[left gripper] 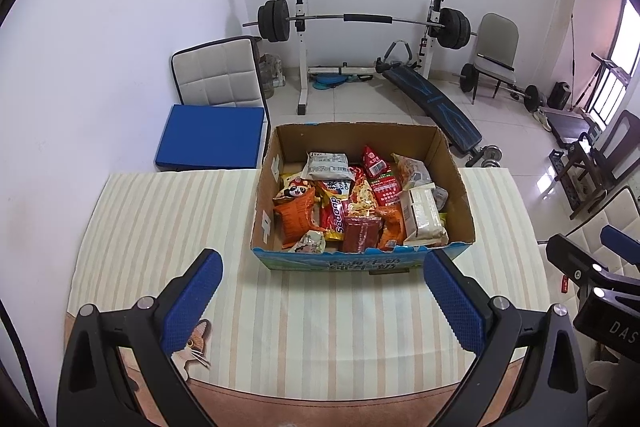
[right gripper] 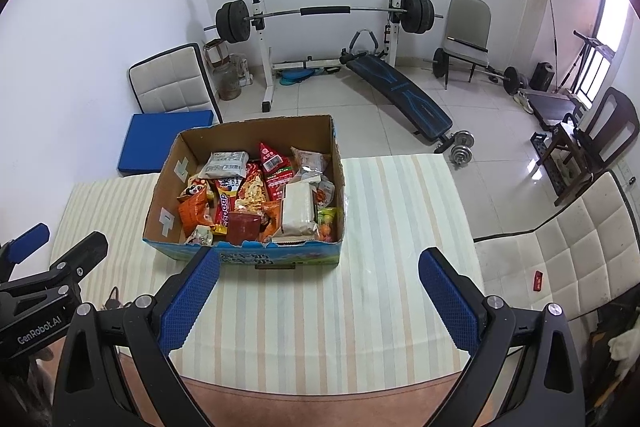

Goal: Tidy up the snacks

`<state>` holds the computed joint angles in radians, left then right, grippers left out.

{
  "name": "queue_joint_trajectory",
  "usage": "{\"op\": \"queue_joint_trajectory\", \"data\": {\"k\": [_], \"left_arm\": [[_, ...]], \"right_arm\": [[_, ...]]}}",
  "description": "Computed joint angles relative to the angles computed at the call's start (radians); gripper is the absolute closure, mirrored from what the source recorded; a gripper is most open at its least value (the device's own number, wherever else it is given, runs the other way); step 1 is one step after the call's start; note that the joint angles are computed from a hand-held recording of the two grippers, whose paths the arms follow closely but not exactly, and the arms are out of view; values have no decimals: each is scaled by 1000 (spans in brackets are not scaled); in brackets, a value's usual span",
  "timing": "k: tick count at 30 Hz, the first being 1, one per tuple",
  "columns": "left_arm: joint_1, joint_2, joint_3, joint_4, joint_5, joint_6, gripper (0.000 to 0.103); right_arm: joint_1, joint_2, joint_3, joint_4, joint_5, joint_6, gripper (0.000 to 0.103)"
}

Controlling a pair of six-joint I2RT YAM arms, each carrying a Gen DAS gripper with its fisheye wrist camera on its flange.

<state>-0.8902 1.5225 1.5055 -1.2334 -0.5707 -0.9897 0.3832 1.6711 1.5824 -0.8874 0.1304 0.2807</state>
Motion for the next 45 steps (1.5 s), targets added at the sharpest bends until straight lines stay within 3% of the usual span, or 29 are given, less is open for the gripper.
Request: {"op": "queue_joint_trajectory", "data": {"k": [45], "left_arm": [[-16,-20,29,-19,-26,14,0]], "right_arm": [[23,-14,24,-16,30,11,1]]}}
